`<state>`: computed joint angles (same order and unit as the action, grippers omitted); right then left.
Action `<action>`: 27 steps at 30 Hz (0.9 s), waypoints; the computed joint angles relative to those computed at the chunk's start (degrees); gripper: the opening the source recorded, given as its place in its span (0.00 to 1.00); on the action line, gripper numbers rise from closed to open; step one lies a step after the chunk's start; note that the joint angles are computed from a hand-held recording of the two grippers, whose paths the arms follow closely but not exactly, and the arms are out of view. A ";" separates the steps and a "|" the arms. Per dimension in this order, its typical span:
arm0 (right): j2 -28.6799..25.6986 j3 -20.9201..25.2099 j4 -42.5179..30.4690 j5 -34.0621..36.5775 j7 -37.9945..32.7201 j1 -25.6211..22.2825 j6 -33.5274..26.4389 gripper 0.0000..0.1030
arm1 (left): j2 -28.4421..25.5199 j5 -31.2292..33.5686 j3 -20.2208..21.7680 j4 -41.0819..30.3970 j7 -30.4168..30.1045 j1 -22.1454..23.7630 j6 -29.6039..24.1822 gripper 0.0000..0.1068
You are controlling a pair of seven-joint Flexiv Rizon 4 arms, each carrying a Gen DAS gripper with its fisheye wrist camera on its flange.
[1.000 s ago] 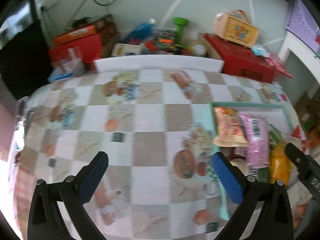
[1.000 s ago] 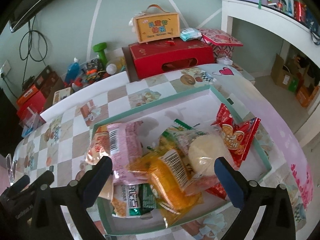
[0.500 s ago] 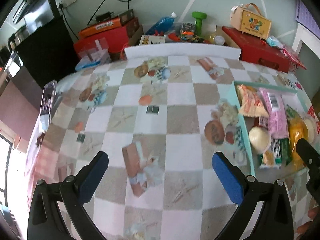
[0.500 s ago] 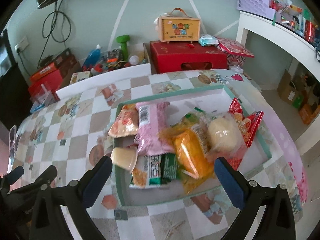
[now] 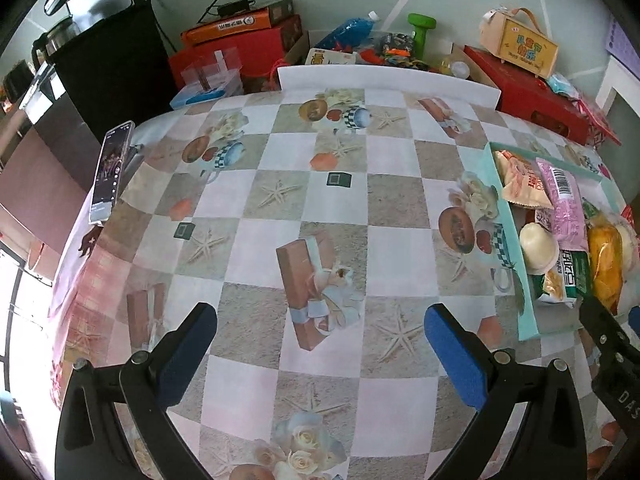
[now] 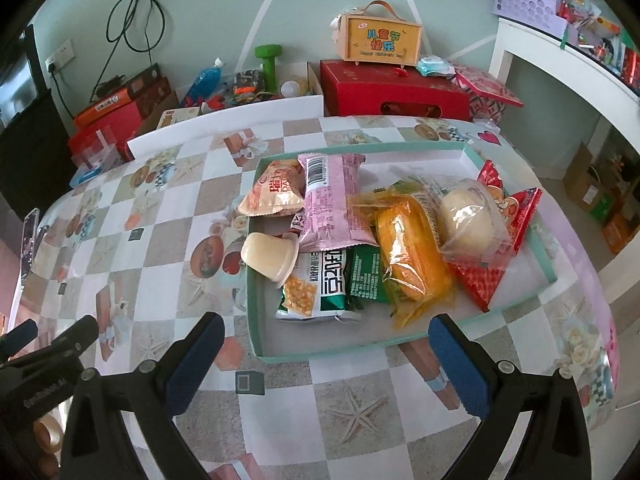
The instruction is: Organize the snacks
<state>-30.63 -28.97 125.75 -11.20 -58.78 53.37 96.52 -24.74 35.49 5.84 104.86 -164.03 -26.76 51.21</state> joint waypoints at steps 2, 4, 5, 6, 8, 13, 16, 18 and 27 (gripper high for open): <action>-0.18 0.20 -0.27 -0.06 0.10 -0.25 -0.51 1.00 | -0.10 -0.77 -0.35 0.30 0.79 0.60 0.88 0.96; -0.25 0.64 -0.51 -0.36 0.33 -0.73 -0.96 1.00 | -0.23 -1.21 -0.32 0.38 1.16 0.76 1.30 0.96; -0.28 0.87 -0.54 -0.54 0.49 -1.00 -1.01 1.00 | -0.28 -1.47 -0.28 0.43 1.35 0.88 1.47 0.96; -0.35 1.17 -0.69 -0.73 0.64 -1.38 -1.17 1.00 | -0.32 -1.77 -0.23 0.51 1.48 0.98 1.65 0.96; -0.42 1.54 -0.86 -1.17 0.97 -1.90 -1.39 1.00 | -0.35 -2.41 -0.14 0.81 1.62 1.23 2.19 0.96; -0.39 2.51 -1.02 -2.27 1.63 -3.13 -1.54 1.00 | -0.62 -3.97 0.12 1.28 2.17 1.57 3.02 0.96; -0.44 2.45 -0.97 -2.59 1.99 -3.17 -1.36 1.00 | -0.68 -4.42 0.27 1.36 2.46 1.55 3.25 0.96; -0.45 2.51 -1.02 -2.72 2.13 -3.25 -1.43 1.00 | -0.69 -4.83 0.24 1.65 2.89 1.77 3.96 0.96; -0.37 2.88 -0.98 -3.34 2.43 -3.75 -1.48 1.00 | -0.92 -5.70 0.76 1.86 3.52 1.42 5.25 0.96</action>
<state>-31.01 -26.09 124.77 -14.54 -56.35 49.62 95.04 -25.66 29.79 6.60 106.72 -160.51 -25.33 56.46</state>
